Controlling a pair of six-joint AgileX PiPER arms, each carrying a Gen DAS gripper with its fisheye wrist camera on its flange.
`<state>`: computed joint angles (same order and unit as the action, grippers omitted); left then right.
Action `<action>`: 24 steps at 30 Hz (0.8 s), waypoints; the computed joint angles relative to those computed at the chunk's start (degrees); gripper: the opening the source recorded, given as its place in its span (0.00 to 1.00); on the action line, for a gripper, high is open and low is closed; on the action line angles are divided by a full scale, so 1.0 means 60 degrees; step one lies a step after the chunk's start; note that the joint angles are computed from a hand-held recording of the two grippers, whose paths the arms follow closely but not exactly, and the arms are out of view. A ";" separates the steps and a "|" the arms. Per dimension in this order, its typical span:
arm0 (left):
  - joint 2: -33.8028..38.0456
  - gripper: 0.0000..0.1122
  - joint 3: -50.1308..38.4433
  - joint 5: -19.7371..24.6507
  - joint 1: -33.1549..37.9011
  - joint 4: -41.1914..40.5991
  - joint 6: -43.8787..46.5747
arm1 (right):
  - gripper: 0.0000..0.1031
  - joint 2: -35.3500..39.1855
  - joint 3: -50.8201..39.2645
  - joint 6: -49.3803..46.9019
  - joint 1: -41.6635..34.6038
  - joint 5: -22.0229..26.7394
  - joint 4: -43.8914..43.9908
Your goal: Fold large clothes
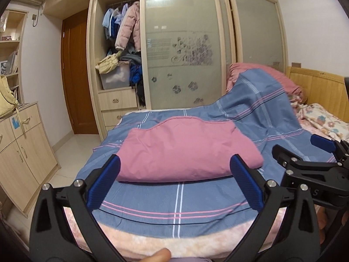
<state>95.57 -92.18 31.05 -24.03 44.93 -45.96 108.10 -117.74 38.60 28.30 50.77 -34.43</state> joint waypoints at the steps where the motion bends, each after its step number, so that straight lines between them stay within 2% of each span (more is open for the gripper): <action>1: -0.0212 0.90 0.0218 -0.0018 -0.0084 0.0208 -0.0224 | 0.99 -0.0219 0.0226 0.0174 0.0134 -0.0003 -0.0227; 6: -0.1118 0.90 0.1004 0.0564 -0.0732 0.1538 -0.1551 | 0.99 -0.1047 0.1027 0.0856 0.0739 0.0151 -0.1118; 9: -0.1543 0.90 0.1308 0.0737 -0.0944 0.1812 -0.1816 | 0.99 -0.1446 0.1431 0.1115 0.0916 0.0081 -0.1359; 24: -0.1756 0.90 0.1314 0.0930 -0.0987 0.1653 -0.1561 | 0.99 -0.1685 0.1708 0.1770 0.1472 0.0440 -0.2227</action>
